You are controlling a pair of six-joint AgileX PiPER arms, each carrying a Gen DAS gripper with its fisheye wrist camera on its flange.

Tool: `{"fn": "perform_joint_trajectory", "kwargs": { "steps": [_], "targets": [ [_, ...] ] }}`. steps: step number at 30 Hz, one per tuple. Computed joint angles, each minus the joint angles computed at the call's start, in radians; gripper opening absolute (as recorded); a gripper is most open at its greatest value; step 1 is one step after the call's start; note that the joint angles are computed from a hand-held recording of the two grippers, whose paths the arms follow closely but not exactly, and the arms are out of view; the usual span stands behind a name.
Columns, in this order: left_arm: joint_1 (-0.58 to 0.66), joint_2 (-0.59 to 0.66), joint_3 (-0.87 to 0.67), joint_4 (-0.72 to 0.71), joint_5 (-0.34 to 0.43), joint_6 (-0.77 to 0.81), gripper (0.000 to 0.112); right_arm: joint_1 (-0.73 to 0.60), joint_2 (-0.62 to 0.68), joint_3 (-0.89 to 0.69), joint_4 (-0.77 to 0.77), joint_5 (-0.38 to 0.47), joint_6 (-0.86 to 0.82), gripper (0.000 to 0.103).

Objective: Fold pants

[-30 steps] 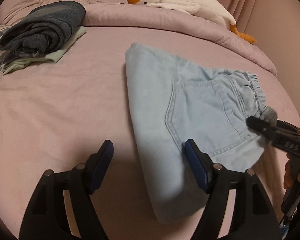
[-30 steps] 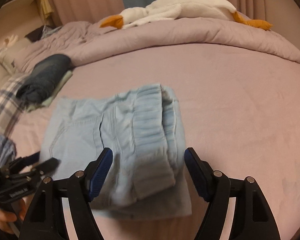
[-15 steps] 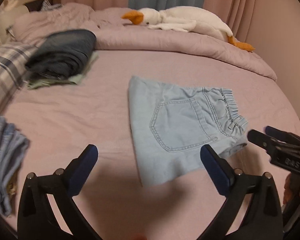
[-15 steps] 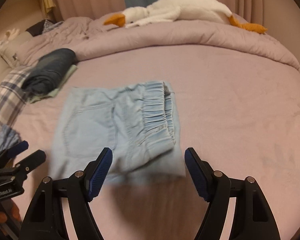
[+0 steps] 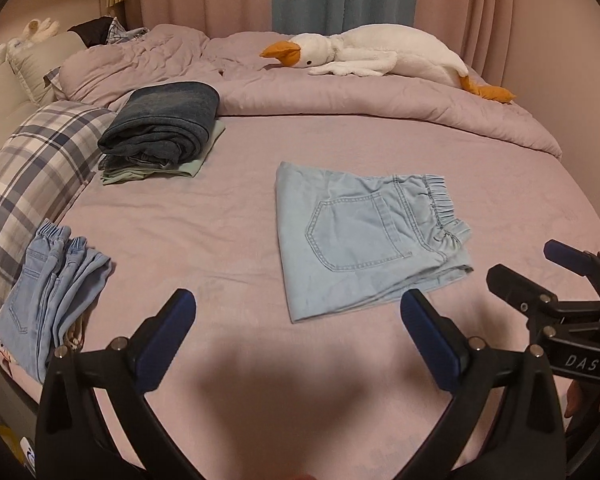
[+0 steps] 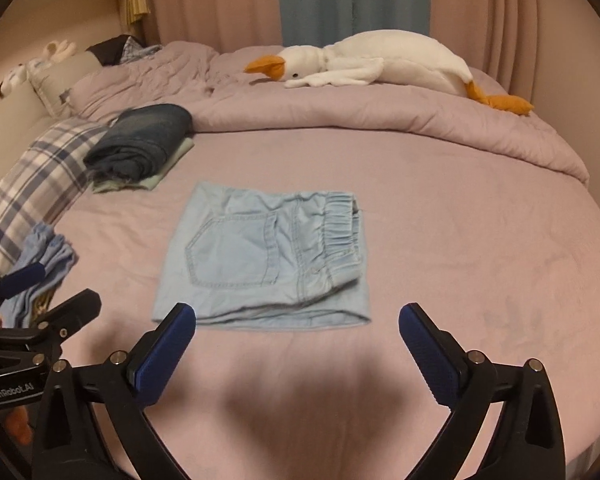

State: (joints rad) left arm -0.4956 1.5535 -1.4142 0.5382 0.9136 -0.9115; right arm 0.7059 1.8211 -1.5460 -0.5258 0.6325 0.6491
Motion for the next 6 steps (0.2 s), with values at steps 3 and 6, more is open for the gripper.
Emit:
{"fn": "perform_joint_trajectory", "kwargs": {
  "steps": [3, 6],
  "targets": [
    [-0.02, -0.002, -0.004, 0.016, 0.018, -0.025, 0.103, 0.02, -0.013, 0.011, -0.045, 0.015, 0.035, 0.101],
    [-0.028, -0.007, -0.007, 0.012, 0.023, -0.032, 0.103, 0.029, -0.027, 0.022, -0.06, 0.016, 0.051, 0.101]
  ]
}}
